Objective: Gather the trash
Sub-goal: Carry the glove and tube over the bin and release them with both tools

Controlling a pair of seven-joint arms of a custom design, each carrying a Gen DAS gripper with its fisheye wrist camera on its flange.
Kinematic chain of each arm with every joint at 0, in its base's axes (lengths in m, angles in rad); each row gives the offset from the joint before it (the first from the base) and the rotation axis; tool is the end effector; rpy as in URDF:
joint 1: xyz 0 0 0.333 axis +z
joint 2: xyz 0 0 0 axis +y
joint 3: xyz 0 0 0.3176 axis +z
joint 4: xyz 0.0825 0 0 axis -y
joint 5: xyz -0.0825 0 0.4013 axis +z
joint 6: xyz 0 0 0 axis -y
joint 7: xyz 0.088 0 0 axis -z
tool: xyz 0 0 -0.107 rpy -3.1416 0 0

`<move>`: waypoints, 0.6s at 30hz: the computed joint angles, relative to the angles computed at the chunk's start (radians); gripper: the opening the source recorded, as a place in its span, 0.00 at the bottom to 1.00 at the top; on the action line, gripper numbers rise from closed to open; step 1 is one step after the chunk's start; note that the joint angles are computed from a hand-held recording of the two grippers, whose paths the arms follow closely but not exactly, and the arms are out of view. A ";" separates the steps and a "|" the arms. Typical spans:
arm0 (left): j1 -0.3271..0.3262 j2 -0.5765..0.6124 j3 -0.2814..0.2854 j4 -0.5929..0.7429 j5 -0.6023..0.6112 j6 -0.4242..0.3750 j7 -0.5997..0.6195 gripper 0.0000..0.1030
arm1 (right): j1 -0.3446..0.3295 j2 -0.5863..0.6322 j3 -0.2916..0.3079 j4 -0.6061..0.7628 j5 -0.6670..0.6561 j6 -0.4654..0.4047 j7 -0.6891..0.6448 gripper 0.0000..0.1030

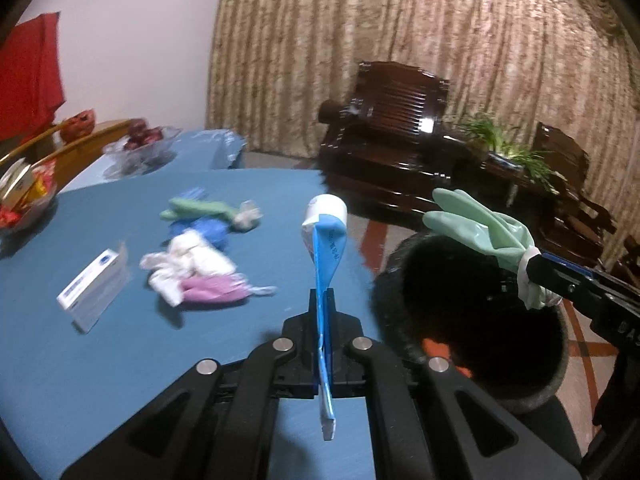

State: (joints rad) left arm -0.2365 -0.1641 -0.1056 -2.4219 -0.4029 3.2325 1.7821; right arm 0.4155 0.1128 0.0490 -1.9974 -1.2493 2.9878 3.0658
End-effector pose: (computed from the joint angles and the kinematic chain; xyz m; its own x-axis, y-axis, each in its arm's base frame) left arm 0.5070 -0.1418 0.4760 -0.2003 -0.9725 0.1187 -0.5790 0.0198 -0.8151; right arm 0.5231 0.3360 0.4623 0.2018 -0.9705 -0.1324 -0.5655 -0.0051 -0.8248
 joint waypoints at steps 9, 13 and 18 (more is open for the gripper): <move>-0.235 0.100 0.104 0.132 -0.230 -0.038 0.253 0.02 | -0.074 -0.125 0.017 -0.152 -0.044 -0.080 0.068 0.23; -0.230 0.158 0.056 0.211 -0.327 -0.082 0.364 0.02 | -0.109 -0.150 0.029 -0.205 -0.028 -0.099 0.069 0.23; -0.189 0.235 -0.024 0.292 -0.322 -0.126 0.378 0.02 | -0.133 -0.150 0.036 -0.237 -0.012 -0.111 0.070 0.23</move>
